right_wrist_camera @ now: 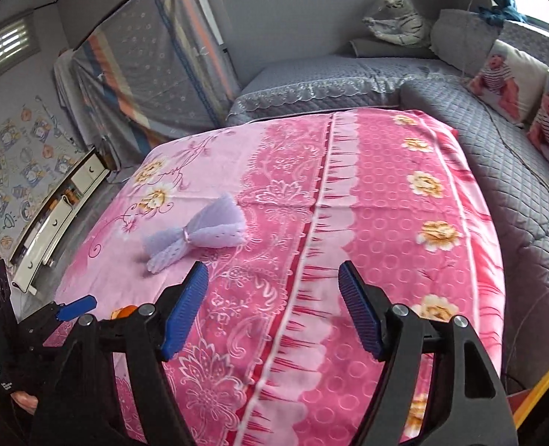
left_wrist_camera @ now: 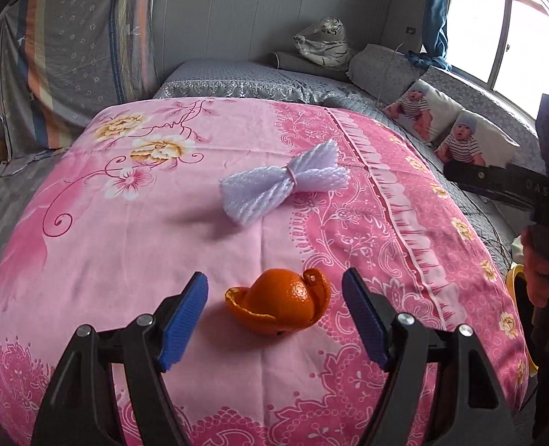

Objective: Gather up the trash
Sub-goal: 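Move the left gripper to the second orange peel while the right gripper approaches the white foam net, then grasp the orange peel with the left gripper while the right gripper grasps the white foam net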

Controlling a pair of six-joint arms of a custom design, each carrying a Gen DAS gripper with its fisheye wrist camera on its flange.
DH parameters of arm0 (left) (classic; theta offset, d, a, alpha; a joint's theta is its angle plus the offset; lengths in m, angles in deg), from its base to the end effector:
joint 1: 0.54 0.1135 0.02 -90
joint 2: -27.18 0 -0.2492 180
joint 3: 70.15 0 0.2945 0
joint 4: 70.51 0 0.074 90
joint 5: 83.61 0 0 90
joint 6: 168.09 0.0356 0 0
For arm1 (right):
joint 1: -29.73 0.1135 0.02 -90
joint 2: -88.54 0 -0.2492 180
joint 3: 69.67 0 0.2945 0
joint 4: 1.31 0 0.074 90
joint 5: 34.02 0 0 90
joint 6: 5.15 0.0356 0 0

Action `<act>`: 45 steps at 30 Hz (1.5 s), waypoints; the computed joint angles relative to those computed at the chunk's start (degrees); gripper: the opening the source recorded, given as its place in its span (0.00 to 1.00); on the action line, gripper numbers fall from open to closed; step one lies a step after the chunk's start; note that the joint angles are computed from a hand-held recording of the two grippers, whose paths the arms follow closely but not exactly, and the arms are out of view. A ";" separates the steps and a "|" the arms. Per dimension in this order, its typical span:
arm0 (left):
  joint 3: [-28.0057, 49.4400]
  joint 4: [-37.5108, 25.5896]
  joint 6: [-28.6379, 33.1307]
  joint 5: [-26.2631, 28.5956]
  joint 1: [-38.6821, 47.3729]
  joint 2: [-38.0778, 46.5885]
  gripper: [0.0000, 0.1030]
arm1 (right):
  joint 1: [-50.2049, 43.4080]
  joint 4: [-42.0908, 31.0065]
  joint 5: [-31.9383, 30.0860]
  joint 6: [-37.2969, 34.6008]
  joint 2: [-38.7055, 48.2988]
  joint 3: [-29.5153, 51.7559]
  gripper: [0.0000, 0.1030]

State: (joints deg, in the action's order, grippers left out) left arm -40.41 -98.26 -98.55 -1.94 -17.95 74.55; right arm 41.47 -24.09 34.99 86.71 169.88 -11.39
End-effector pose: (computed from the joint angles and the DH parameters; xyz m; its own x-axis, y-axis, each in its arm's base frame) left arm 0.2006 -0.0575 0.1299 -0.7059 -0.1411 -0.6941 -0.0510 0.9875 -0.1489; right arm 0.3187 0.0793 0.1676 -0.7161 -0.1179 -0.6880 -0.4113 0.8676 0.2795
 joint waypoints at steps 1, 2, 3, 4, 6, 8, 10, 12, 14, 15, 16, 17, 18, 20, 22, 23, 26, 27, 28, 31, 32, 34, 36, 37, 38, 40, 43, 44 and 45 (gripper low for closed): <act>-0.11 0.43 -0.05 0.30 0.19 0.45 0.69 | 1.11 0.48 -0.11 0.45 2.21 1.54 0.67; -0.26 1.12 0.10 0.96 0.68 1.05 0.69 | 2.06 0.99 -0.21 0.72 4.21 2.91 0.68; -0.45 1.73 0.24 1.45 0.96 1.62 0.69 | 2.97 1.40 -0.15 0.82 6.13 4.30 0.68; -0.46 2.37 0.43 1.63 1.18 2.50 0.69 | 4.00 1.99 0.23 1.01 8.19 5.76 0.69; -0.33 3.60 0.70 1.83 1.38 4.35 0.69 | 5.36 2.95 0.63 1.24 11.92 8.51 0.69; -0.03 4.79 1.05 2.16 1.62 6.34 0.69 | 6.40 3.42 0.83 1.82 16.00 11.79 0.70; 0.17 5.86 1.38 2.39 1.84 7.83 0.69 | 7.02 3.60 0.95 2.24 19.69 14.93 0.70; 0.29 6.78 1.68 2.59 2.12 9.03 0.69 | 7.70 3.72 1.49 2.36 22.89 17.71 0.71; 0.31 7.66 2.00 3.05 2.51 9.98 0.69 | 8.17 3.06 2.12 2.59 25.82 20.67 0.71; 0.34 8.06 2.07 3.00 2.55 10.44 0.69 | 8.31 2.83 2.09 2.78 27.16 21.96 0.71; 0.34 8.51 2.21 3.18 2.82 10.86 0.69 | 8.38 2.54 2.11 2.84 28.33 23.14 0.71; 0.37 9.01 2.23 3.53 3.07 11.46 0.69 | 8.53 2.29 2.31 2.94 29.50 24.28 0.71; 0.47 9.49 2.36 4.13 3.65 12.14 0.69 | 8.58 2.26 2.44 3.15 30.48 25.15 0.71; 0.40 10.42 2.39 5.61 4.57 13.06 0.69 | 8.64 2.00 2.25 3.60 32.14 26.76 0.72; 0.20 11.28 2.47 6.54 5.06 13.62 0.69 | 8.79 1.93 2.11 3.83 33.18 27.79 0.73; 0.11 11.52 2.45 6.72 5.02 13.71 0.69 | 8.89 1.91 1.83 3.85 33.59 28.20 0.74; 0.30 12.19 2.48 7.06 4.68 14.91 0.69 | 9.58 1.81 1.72 3.75 34.55 29.13 0.75; 0.29 12.59 2.74 7.55 4.90 15.42 0.69 | 9.71 1.80 1.28 3.76 34.75 29.26 0.75; 0.27 12.97 2.94 7.98 4.94 15.79 0.69 | 9.89 1.92 0.87 3.97 34.88 29.26 0.75; 0.84 14.67 3.54 8.82 5.20 18.32 0.68 | 10.73 2.26 1.66 3.57 35.34 29.33 0.75; 1.00 15.13 3.59 8.66 5.06 18.97 0.66 | 10.98 2.43 2.09 3.35 35.70 29.47 0.75; 1.00 15.64 3.96 8.81 4.77 19.29 0.55 | 11.18 2.92 2.39 3.66 36.23 29.50 0.74; 0.68 16.02 4.26 8.17 4.03 18.98 0.49 | 11.29 3.36 2.35 3.75 36.49 29.39 0.67; 0.55 16.38 4.35 7.56 3.65 19.01 0.48 | 11.35 3.05 2.22 3.49 36.78 29.68 0.62; 0.34 16.74 4.38 7.08 3.30 18.91 0.46 | 11.39 2.69 1.95 3.44 37.18 30.10 0.59; -0.06 16.96 4.46 6.84 3.10 18.25 0.42 | 11.66 2.46 2.20 3.12 37.45 30.35 0.48; -0.36 16.93 4.32 6.44 2.75 17.48 0.38 | 12.08 2.41 3.63 2.06 37.37 30.44 0.14; -0.42 16.80 4.29 6.31 2.61 17.19 0.38 | 11.94 1.48 3.57 1.99 37.82 31.17 0.11; -0.46 16.61 4.30 6.10 2.41 16.87 0.37 | 11.52 0.85 2.62 2.49 38.25 31.66 0.11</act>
